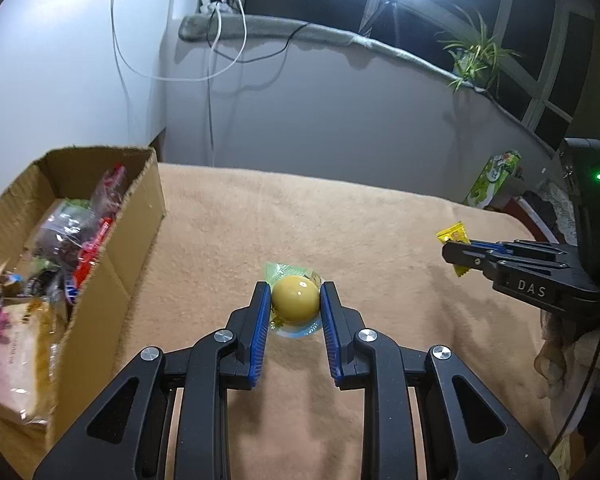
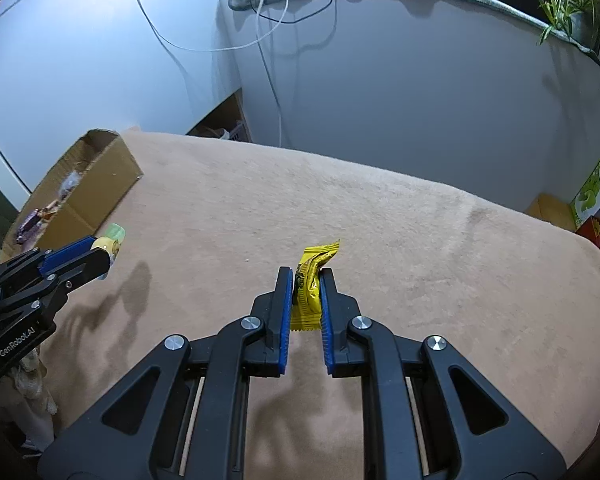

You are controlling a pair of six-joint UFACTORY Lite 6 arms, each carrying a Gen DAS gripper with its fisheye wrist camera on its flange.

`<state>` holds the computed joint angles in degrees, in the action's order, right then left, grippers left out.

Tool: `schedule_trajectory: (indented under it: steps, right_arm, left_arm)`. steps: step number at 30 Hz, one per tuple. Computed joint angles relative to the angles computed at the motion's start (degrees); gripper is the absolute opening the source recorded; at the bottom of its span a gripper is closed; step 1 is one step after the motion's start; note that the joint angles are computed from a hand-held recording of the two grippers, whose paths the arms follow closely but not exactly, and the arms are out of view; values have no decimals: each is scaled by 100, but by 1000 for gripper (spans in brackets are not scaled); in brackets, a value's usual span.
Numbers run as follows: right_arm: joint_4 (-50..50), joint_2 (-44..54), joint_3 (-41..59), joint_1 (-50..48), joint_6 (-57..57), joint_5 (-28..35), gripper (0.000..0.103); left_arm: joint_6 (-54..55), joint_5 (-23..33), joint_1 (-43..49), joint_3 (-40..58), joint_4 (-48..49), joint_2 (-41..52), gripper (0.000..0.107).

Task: Organize snacks
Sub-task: 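Carry the yellow ball candy and yellow wrapped candy over the box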

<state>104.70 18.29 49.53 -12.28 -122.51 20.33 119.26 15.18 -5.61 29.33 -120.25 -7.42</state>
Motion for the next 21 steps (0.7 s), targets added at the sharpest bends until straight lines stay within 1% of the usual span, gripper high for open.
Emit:
schedule_trajectory:
  steps: [7, 11, 14, 17, 21]
  right_arm:
    - [-414, -872, -537, 70, 421, 67, 13]
    - [-777, -1439, -841, 171, 800, 94, 13]
    - [-886, -1760, -958, 455, 1075, -12, 13]
    - [-1004, -2035, -1053, 772, 1329, -138, 13]
    - [-1276, -2368, -1102, 1309, 1841, -376, 13]
  left_arm:
    - [-1530, -66, 60, -378, 1537, -1017, 24]
    - [-2611, 72, 252, -594, 2665, -1612, 24]
    - [-3192, 224, 444, -737, 3314, -2012, 24]
    - [-3780, 488, 748, -861, 4010, -2447, 24]
    - [-4051, 1110, 1497, -947, 4574, -2864, 24]
